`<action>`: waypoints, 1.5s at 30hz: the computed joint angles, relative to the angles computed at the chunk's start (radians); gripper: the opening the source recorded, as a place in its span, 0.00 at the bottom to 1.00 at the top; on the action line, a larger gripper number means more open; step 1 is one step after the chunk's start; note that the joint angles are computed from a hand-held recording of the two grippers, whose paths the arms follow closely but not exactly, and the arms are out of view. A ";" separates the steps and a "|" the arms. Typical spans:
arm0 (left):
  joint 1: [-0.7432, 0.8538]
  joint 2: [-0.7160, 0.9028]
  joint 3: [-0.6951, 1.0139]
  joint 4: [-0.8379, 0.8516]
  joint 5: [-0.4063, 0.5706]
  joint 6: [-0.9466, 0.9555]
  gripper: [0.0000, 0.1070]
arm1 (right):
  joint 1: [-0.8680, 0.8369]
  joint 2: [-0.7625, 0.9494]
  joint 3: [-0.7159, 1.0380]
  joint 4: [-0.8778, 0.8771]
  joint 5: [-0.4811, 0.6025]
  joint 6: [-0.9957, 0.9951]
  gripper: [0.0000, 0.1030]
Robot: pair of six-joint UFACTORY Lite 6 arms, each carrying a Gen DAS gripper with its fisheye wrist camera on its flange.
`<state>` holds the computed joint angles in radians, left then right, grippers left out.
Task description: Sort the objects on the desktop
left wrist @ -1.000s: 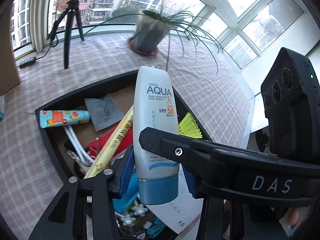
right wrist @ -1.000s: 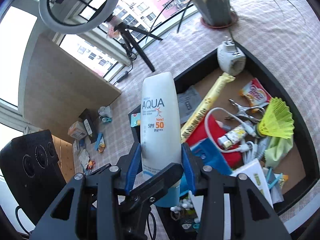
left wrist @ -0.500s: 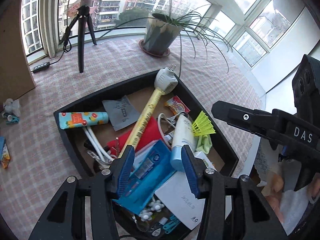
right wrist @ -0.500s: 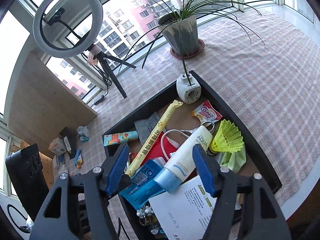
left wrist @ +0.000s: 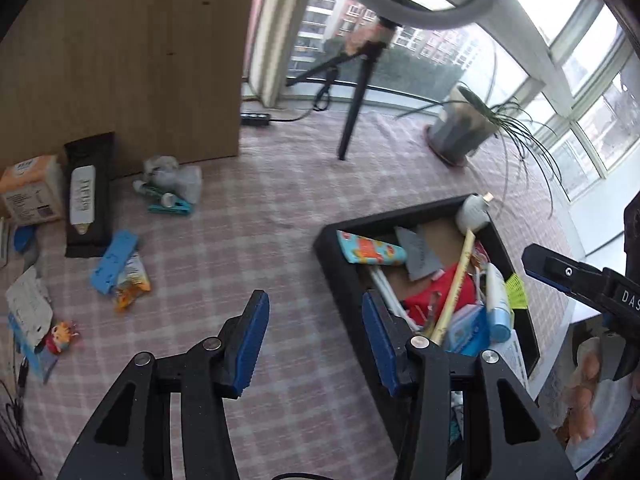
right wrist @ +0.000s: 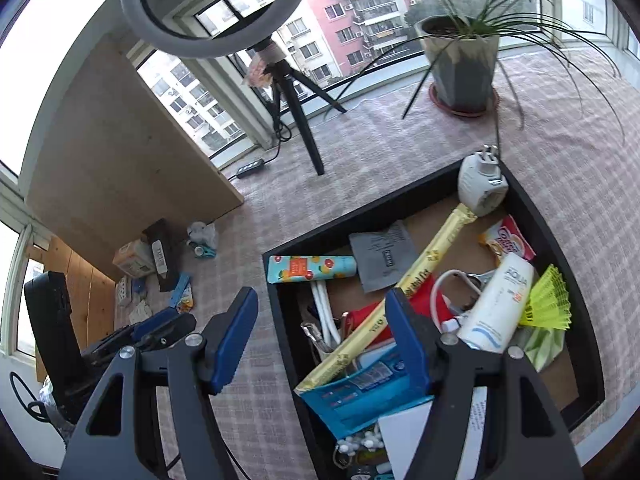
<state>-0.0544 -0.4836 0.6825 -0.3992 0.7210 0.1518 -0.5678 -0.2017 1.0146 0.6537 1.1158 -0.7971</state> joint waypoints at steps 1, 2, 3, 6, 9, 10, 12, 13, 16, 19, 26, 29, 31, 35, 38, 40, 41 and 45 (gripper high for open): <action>0.080 -0.001 -0.007 -0.025 0.014 0.068 0.43 | 0.046 -0.010 -0.011 -0.003 -0.021 0.025 0.63; 0.168 0.006 -0.010 -0.050 0.031 0.141 0.43 | 0.093 -0.018 -0.021 -0.008 -0.045 0.049 0.63; 0.253 0.018 -0.009 -0.077 0.047 0.212 0.43 | 0.146 -0.026 -0.031 -0.018 -0.073 0.079 0.63; 0.496 0.100 0.022 -0.142 0.079 0.401 0.43 | 0.318 -0.020 -0.037 -0.055 -0.171 0.173 0.63; 0.680 0.211 0.078 -0.170 0.073 0.532 0.43 | 0.482 0.028 -0.013 -0.103 -0.269 0.283 0.63; 0.730 0.250 0.102 -0.175 0.068 0.565 0.43 | 0.536 0.052 0.000 -0.118 -0.299 0.317 0.63; 0.821 0.330 0.154 -0.177 0.048 0.611 0.43 | 0.634 0.092 0.023 -0.158 -0.353 0.391 0.63; 0.864 0.364 0.181 -0.183 0.047 0.632 0.43 | 0.678 0.107 0.033 -0.166 -0.378 0.411 0.63; 0.958 0.440 0.247 -0.186 0.022 0.696 0.43 | 0.816 0.152 0.063 -0.253 -0.459 0.513 0.63; 1.020 0.505 0.304 -0.175 -0.013 0.737 0.44 | 0.911 0.225 0.108 -0.292 -0.500 0.578 0.63; 1.135 0.749 0.529 -0.186 -0.009 0.758 0.44 | 1.012 0.456 0.281 -0.268 -0.545 0.632 0.63; 1.174 0.899 0.687 -0.197 0.030 0.718 0.44 | 1.018 0.574 0.380 -0.240 -0.546 0.650 0.63; 1.194 1.023 0.830 -0.184 0.071 0.646 0.44 | 1.013 0.659 0.455 -0.234 -0.534 0.681 0.63; 1.215 1.262 1.133 -0.155 0.150 0.524 0.44 | 0.983 0.821 0.595 -0.156 -0.493 0.708 0.63; 1.214 1.426 1.355 -0.111 0.187 0.414 0.44 | 0.981 0.919 0.692 -0.167 -0.486 0.778 0.63; 1.216 1.506 1.467 -0.095 0.190 0.355 0.44 | 0.991 0.969 0.746 -0.185 -0.487 0.824 0.63; 1.219 1.539 1.512 -0.099 0.191 0.334 0.44 | 0.997 0.987 0.766 -0.187 -0.490 0.837 0.63; 1.213 1.700 1.736 -0.069 0.236 0.235 0.45 | 1.036 1.036 0.824 -0.264 -0.526 0.953 0.63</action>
<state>1.1581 1.2165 2.4183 -0.4687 0.9569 0.3870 0.4686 0.8346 1.8388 0.3899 0.5895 0.1554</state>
